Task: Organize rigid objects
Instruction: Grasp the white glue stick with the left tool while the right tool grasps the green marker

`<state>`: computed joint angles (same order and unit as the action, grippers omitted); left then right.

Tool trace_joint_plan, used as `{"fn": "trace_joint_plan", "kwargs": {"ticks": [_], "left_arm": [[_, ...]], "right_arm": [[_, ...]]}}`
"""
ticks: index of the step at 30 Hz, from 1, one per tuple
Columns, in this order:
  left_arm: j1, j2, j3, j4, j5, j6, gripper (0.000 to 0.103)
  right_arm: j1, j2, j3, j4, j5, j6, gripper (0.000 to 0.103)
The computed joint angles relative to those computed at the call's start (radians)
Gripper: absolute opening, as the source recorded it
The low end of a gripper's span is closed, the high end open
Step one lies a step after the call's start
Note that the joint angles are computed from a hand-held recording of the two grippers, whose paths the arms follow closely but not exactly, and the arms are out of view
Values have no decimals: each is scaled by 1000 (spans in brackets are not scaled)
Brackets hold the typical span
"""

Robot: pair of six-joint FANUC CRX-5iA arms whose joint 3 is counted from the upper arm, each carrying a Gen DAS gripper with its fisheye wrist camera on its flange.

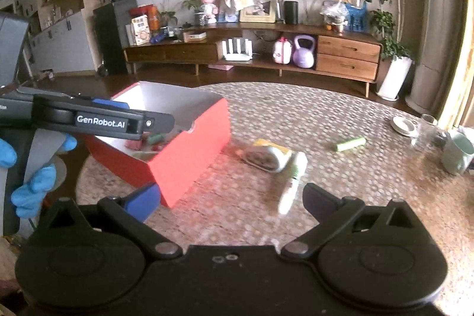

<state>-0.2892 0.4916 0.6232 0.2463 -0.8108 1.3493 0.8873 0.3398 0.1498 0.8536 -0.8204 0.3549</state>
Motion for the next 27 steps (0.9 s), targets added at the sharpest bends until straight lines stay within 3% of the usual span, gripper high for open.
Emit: {"fn": "trace_joint_plan", "kwargs": {"ticks": [9, 15, 27], "left_arm": [[-55, 55, 26, -17, -5, 13, 83], [-91, 113, 83, -82, -5, 88, 83], [-155, 348, 403, -173, -131, 178, 83]], "right_arm": [[-47, -35, -65, 8, -36, 40, 103], [-115, -6, -42, 0, -57, 58, 103], [-260, 224, 224, -44, -105, 130, 101]]}}
